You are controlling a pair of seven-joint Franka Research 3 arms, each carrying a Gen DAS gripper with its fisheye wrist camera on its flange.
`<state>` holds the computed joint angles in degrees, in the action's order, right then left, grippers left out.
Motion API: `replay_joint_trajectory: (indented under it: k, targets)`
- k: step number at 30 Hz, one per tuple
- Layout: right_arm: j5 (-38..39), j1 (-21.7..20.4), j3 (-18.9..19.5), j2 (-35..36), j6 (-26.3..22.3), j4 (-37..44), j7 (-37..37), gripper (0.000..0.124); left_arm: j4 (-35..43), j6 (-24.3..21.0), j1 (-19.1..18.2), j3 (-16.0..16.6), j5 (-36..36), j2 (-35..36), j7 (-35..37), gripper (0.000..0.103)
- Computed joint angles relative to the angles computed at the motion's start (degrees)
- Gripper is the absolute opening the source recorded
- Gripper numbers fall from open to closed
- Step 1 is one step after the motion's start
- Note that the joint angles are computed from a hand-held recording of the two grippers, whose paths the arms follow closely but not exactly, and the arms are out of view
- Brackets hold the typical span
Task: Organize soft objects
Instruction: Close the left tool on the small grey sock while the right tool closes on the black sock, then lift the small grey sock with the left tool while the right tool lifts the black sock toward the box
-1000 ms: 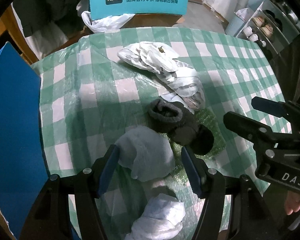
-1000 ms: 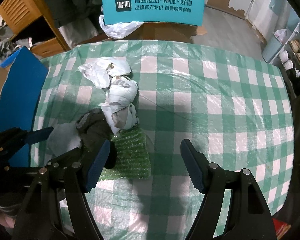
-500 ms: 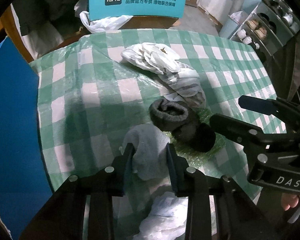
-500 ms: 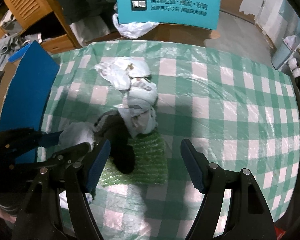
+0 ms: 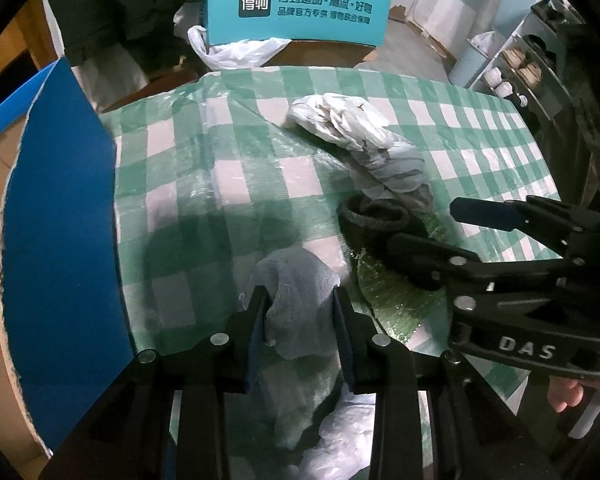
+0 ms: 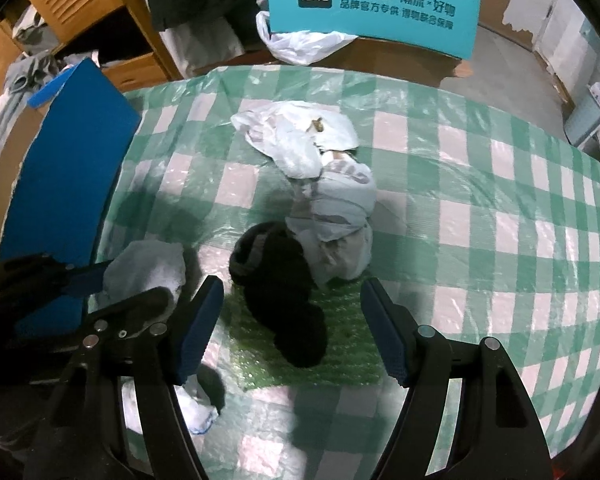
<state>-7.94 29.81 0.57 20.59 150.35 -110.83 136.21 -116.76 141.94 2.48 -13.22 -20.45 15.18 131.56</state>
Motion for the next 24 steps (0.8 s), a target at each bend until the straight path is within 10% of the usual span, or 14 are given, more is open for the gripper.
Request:
replay_joint_trajectory:
  k: [14, 24]
  targets:
    - [1.05, 0.32, 0.12, 3.43, -4.03, 3.93, -2.9, 0.035, 0.55, -1.26, 0.65, 0.25, -0.94, -0.23, 0.34, 0.032]
    - [-0.83, 0.76, 0.04, -0.84, -0.97, 0.64, -1.32, 0.035, -1.0, -0.68, 0.76, 0.48, -4.54, -3.26, 2.81, 0.032]
